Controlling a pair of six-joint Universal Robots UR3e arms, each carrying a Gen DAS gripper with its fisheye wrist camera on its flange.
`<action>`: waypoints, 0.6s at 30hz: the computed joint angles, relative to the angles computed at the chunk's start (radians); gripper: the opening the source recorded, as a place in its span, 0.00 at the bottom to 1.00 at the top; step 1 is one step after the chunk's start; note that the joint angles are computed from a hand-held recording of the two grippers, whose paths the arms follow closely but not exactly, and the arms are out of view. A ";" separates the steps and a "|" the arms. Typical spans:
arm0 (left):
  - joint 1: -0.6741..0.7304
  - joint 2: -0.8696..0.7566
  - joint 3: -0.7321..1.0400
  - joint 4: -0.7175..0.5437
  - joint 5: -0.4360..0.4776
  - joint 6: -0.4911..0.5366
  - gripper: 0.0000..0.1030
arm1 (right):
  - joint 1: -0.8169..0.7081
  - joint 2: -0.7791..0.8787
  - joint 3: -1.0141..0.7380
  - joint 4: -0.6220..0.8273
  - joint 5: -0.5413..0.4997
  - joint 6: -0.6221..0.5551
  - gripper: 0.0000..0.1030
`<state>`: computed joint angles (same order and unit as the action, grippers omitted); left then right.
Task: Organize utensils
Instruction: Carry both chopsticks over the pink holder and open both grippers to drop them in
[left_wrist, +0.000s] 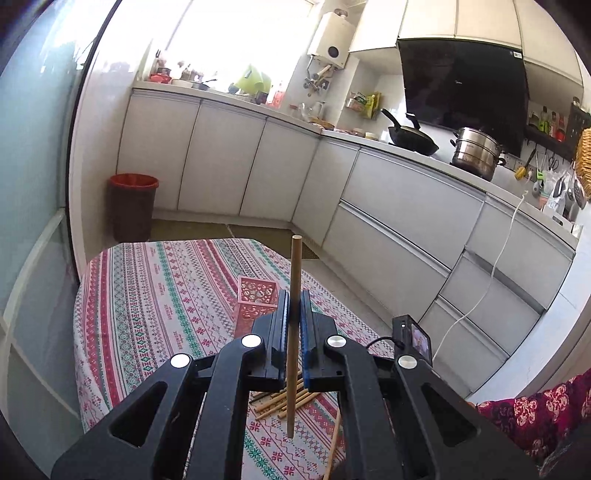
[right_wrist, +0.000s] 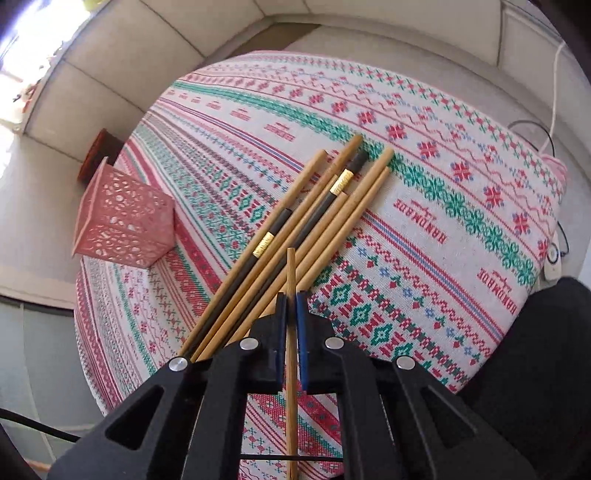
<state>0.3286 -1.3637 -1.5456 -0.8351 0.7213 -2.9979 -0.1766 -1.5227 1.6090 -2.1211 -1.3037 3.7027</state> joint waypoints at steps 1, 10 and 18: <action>-0.005 -0.005 0.004 0.013 0.011 -0.026 0.05 | 0.013 -0.030 -0.004 -0.003 -0.009 -0.022 0.05; -0.139 -0.115 0.157 0.115 0.169 -0.216 0.05 | -0.084 -0.286 -0.047 0.040 0.138 -0.274 0.05; -0.331 -0.386 0.601 0.034 0.388 -0.286 0.05 | -0.170 -0.182 -0.398 0.100 0.296 -0.343 0.05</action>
<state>-0.0025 -1.7493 -0.9451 -0.8013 1.1095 -3.2844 -0.3467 -1.7050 1.2108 -2.0211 -1.0080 3.3592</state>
